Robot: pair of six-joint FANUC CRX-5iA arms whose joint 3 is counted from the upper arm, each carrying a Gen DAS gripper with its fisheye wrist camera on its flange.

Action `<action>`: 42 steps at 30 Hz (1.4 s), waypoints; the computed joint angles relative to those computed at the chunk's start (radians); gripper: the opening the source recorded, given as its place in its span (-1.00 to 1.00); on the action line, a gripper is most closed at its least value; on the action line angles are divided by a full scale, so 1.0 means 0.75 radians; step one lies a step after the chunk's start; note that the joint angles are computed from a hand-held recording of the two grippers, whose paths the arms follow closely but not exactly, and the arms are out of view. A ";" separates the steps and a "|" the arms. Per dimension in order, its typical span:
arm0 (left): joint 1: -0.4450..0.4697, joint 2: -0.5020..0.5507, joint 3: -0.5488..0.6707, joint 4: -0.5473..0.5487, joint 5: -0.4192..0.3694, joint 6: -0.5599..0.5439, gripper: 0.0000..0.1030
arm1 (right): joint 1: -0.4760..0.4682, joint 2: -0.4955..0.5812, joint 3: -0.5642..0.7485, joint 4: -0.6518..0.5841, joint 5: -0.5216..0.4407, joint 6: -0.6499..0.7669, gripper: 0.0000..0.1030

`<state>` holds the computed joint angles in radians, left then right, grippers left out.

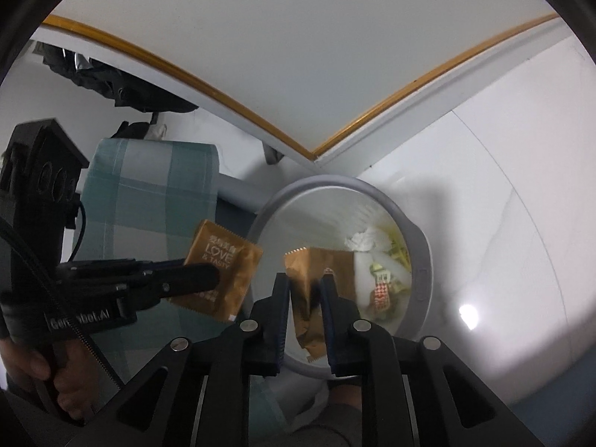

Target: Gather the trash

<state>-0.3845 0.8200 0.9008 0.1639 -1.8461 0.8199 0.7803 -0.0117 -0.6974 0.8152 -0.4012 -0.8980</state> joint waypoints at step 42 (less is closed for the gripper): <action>0.200 -0.481 -0.530 0.338 0.616 -0.116 0.66 | 0.287 -0.141 0.408 -0.274 -0.859 0.304 0.53</action>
<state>-0.2347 0.4592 0.5034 0.4172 -1.3839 0.7330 0.9957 -0.1174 -0.3916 0.6101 -1.0458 -0.6700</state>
